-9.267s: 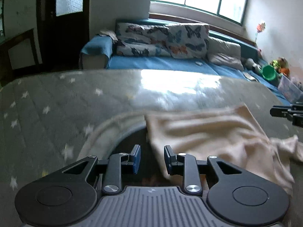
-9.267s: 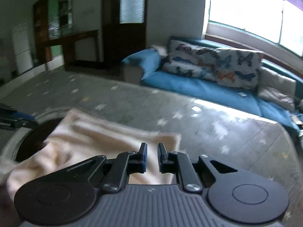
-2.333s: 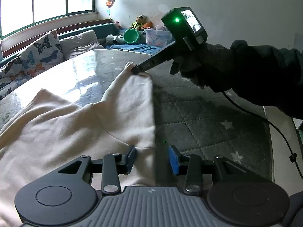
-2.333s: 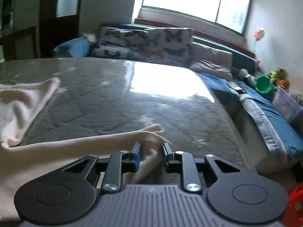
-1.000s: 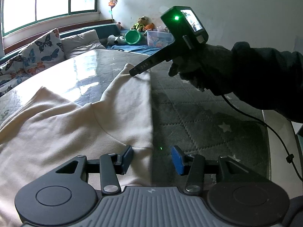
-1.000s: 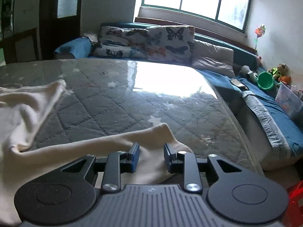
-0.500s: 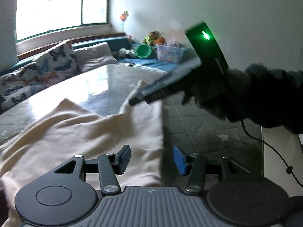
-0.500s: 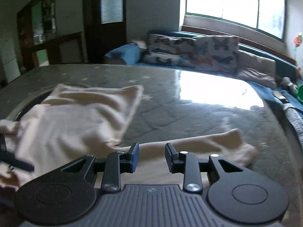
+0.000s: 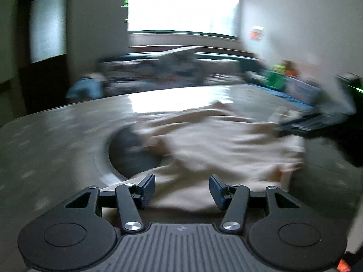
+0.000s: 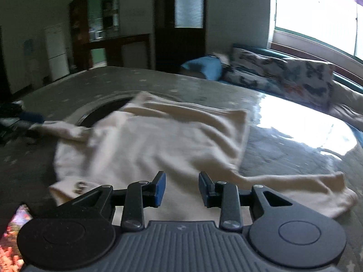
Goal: Fold clothes
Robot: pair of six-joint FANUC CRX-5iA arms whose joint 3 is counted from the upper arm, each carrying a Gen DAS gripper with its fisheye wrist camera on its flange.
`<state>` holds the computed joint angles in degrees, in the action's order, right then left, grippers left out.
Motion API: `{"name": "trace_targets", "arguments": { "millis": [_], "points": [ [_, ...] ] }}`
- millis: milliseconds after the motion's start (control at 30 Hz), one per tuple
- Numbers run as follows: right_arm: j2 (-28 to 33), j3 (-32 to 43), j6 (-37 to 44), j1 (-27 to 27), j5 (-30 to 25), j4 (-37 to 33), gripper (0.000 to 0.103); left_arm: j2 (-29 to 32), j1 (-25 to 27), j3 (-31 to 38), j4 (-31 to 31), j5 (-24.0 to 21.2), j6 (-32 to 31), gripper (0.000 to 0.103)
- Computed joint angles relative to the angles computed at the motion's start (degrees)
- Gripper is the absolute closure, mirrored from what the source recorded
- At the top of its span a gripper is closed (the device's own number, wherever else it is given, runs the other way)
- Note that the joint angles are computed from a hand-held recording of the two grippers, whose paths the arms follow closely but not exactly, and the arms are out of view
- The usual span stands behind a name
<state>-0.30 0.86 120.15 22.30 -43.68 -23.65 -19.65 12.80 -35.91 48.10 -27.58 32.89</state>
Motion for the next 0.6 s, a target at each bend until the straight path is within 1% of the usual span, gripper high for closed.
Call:
{"name": "trace_targets", "arguments": {
  "millis": [67,133,200,233,267,367,433,533,600],
  "points": [
    [-0.3,0.7,2.7,0.4,-2.0,-2.1,0.071,-2.5,3.6,-0.7,-6.7,1.8,8.0,0.047],
    [-0.3,1.5,5.3,1.1,-4.0,-4.0,0.071,-3.7,7.1,-0.6,-10.9,0.9,14.5,0.047],
    [-0.5,2.2,7.9,1.9,-6.0,-5.7,0.071,-4.2,9.4,0.0,-16.1,-0.1,19.7,0.047],
    [-0.6,2.4,9.3,2.4,-6.7,-6.5,0.071,-4.4,10.3,0.4,-18.8,-0.5,22.1,0.047],
    [-0.8,2.5,10.6,2.9,-7.4,-7.2,0.071,-4.6,11.0,0.4,-19.7,-1.3,23.1,0.047],
    [-1.1,2.7,14.0,4.5,-8.8,-9.1,0.071,-4.6,12.7,-0.9,-15.8,-3.4,20.9,0.049],
    [-1.0,3.1,15.2,5.5,-9.8,-9.8,0.071,-4.5,12.9,-1.7,-13.3,-3.2,19.5,0.057],
    [-0.6,3.1,16.1,7.5,-10.1,-9.0,0.071,-4.9,12.8,-2.3,-11.8,-3.7,18.2,0.064],
    [-0.4,3.1,16.6,8.7,-9.9,-8.6,0.071,-4.8,12.6,-2.8,-11.2,-3.5,16.8,0.075]
  ]
}}
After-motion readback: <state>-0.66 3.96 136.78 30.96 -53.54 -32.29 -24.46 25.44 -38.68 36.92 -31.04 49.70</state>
